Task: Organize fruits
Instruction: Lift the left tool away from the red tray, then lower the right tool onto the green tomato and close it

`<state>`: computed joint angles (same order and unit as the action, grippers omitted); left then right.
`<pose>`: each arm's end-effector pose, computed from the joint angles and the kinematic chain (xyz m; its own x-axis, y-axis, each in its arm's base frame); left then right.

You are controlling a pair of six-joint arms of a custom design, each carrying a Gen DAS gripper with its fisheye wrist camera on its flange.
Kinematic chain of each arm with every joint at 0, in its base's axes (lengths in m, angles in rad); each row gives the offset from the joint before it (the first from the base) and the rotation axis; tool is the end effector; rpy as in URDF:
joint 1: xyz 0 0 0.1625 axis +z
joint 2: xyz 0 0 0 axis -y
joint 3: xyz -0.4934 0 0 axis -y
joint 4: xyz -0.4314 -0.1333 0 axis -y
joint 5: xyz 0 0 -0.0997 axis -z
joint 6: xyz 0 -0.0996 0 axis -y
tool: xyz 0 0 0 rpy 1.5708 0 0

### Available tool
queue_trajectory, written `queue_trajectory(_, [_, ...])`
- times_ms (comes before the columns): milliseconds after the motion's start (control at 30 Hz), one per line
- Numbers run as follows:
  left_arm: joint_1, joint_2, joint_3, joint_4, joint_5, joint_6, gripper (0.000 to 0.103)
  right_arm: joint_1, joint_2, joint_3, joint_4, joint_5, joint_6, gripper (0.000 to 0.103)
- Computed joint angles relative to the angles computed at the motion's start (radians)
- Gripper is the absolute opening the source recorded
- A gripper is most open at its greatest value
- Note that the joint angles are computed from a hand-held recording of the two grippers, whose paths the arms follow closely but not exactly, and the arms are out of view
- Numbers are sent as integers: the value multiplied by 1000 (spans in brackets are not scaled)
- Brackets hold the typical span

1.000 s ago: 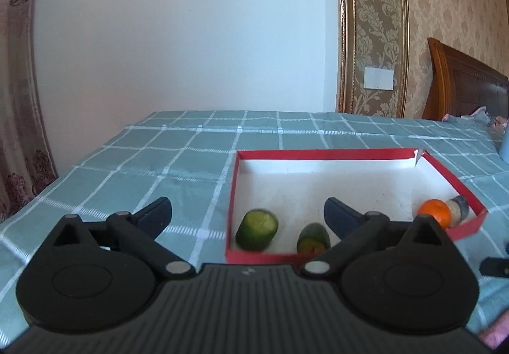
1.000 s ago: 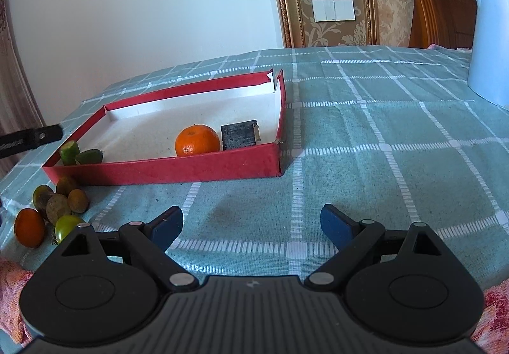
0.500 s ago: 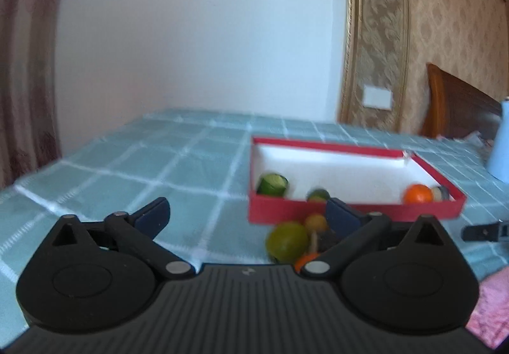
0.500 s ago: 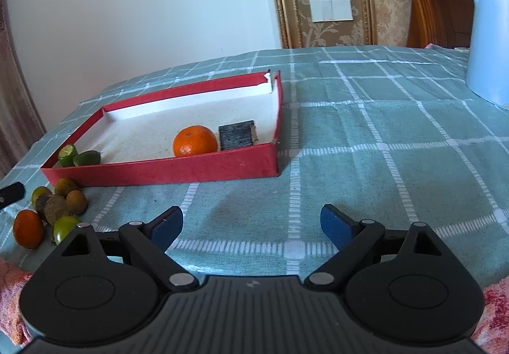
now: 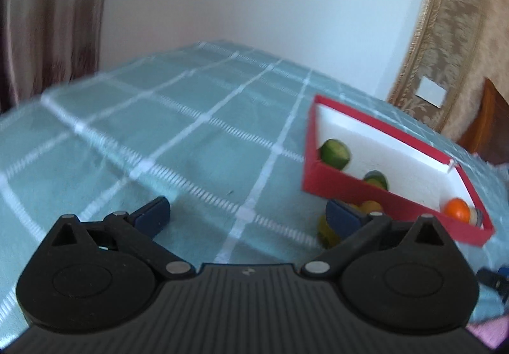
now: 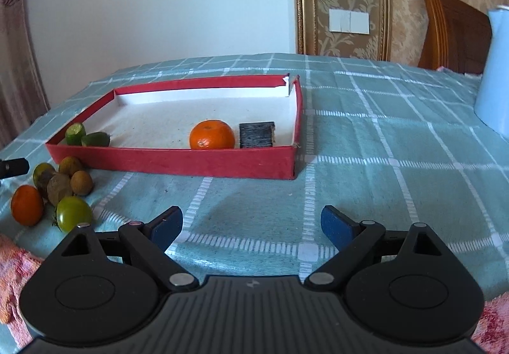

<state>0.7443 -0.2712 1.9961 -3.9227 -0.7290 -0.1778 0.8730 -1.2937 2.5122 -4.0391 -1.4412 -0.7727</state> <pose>-0.2483 -0.5109 -0.1268 -0.8663 0.0934 -0.4907 0.4495 0.5742 -0.6843 -0.1508 -0.4073 0.2956 -0.7420 0.2202 0.6332 -0.4403 0.5523 -0.7079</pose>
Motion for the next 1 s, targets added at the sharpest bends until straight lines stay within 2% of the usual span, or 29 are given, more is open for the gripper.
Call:
queue_trajectory(133, [-21,2,-3,59,52,-3,103,9,1,22,1,43,-33,94])
queue_trajectory(267, [-24,2,-13,93,67,-4,103,34,11,54,-10,101,-135,94])
queue_trajectory(367, [-23,5,-17,97,69,-1,103,78,35,60,-29,85,-205,94])
queue_trajectory(567, [-19,6,-18,83,66,-2,103,135,69,48,-12,59,-271,93])
queue_trajectory(600, [-19,6,-18,80,66,-3,103,140,79,46,-16,56,-283,91])
queue_trajectory(700, [-18,6,-17,77,65,-2,103,156,90,38,9,37,-297,75])
queue_trajectory(733, [-18,6,-17,78,66,-2,103,160,92,35,21,28,-301,64])
queue_trajectory(767, [-18,6,-17,79,67,-2,103,160,90,33,36,32,-303,60])
queue_trajectory(1000, [-19,5,-15,76,65,-3,103,167,98,27,65,28,-301,57])
